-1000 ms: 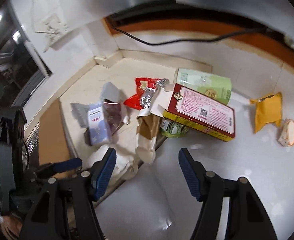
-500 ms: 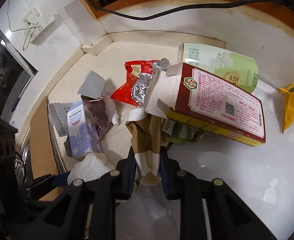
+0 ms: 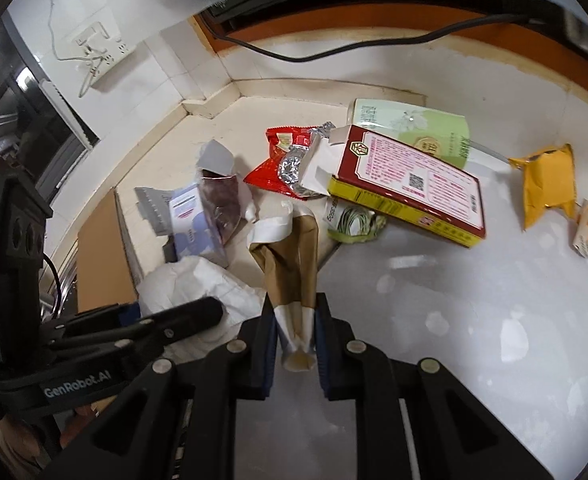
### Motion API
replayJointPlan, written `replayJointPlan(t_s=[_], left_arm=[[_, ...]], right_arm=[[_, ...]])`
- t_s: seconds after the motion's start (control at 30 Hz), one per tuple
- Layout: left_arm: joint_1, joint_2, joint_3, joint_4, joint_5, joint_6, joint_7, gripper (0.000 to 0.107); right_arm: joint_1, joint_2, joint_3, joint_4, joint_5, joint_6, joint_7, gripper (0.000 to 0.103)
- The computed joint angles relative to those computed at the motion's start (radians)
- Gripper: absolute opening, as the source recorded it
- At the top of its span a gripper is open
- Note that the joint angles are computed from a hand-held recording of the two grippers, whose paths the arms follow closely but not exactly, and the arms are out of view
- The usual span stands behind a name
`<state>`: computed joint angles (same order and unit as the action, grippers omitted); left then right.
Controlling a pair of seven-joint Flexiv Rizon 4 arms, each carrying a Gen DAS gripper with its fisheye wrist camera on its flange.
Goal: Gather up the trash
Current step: 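Carry the paper and paper bag down over the trash bin with both tools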
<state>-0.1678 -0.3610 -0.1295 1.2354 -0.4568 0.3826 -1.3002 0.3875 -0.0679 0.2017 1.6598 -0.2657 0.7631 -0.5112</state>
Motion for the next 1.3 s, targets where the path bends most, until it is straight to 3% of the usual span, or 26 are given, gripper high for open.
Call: replayJointPlan(t_s=[0.27,0.63,0.97,1.3], left_arm=[[-0.012,0.2,0.021,0.195,-0.055,0.118,0.083,0.039],[-0.063,0.521,0.088,0.491,-0.009,0.269,0.126,0.039],[-0.071,0.722,0.13,0.72,0.105,0.241,0.155,0.039],[-0.039,0.78,0.139,0.901,0.2,0.202,0.156,0.039]], right_arm=[[0.009,0.102,0.036,0.071,-0.04,0.024,0.041,0.016],[0.037,0.252,0.112,0.148,-0.058,0.019,0.031,0.016],[0.096,0.296,0.176,0.208,-0.045,-0.017,0.026,0.016],[0.187,0.23,0.198,0.277,0.016,-0.068,-0.027,0.016]])
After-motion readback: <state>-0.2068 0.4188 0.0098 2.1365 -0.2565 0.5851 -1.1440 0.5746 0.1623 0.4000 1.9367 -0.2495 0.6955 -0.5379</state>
